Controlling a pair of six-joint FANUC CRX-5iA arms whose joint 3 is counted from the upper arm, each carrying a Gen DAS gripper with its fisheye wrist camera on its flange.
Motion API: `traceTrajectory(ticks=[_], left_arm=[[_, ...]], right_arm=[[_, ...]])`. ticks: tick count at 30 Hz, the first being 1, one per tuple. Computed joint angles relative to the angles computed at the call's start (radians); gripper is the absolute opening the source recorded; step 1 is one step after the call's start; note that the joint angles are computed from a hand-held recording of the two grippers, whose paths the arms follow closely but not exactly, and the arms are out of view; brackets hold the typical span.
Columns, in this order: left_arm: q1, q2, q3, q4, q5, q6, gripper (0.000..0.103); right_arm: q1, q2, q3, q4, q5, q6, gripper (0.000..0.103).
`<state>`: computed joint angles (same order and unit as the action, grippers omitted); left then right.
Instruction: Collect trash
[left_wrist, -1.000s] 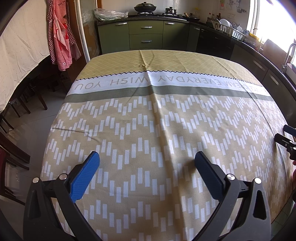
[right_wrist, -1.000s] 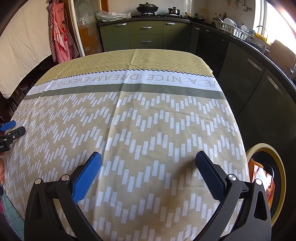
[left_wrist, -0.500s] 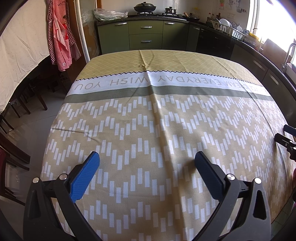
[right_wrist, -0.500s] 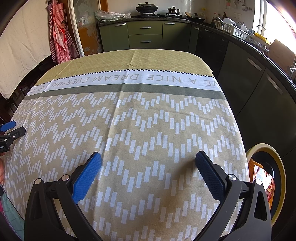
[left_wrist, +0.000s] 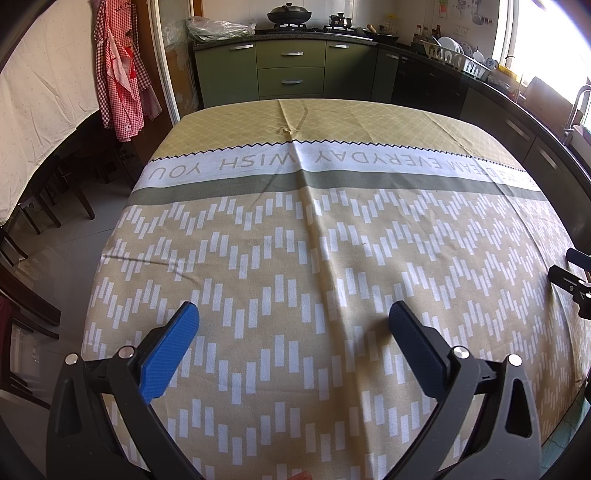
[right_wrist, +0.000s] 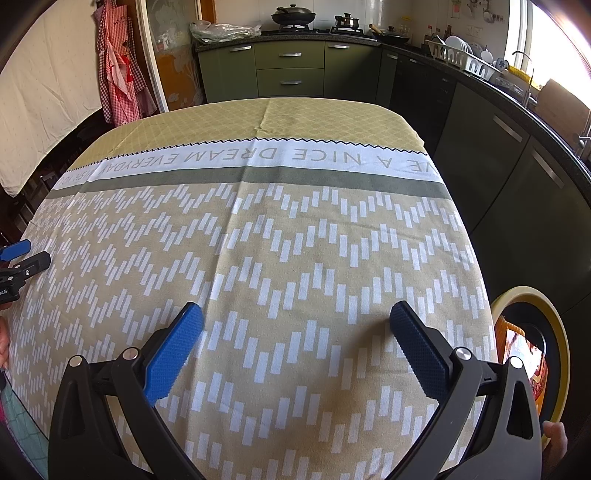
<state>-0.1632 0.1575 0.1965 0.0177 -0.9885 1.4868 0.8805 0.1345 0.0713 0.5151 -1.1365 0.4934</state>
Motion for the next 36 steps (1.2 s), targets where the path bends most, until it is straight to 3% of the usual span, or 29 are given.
traceTrajectory(ticks=[36], left_arm=[[0.041,-0.032,-0.041,0.027,0.010,-0.044,0.098]], right_arm=[[0.000,0.001,0.003,0.002,-0.003,-0.003,0.100]])
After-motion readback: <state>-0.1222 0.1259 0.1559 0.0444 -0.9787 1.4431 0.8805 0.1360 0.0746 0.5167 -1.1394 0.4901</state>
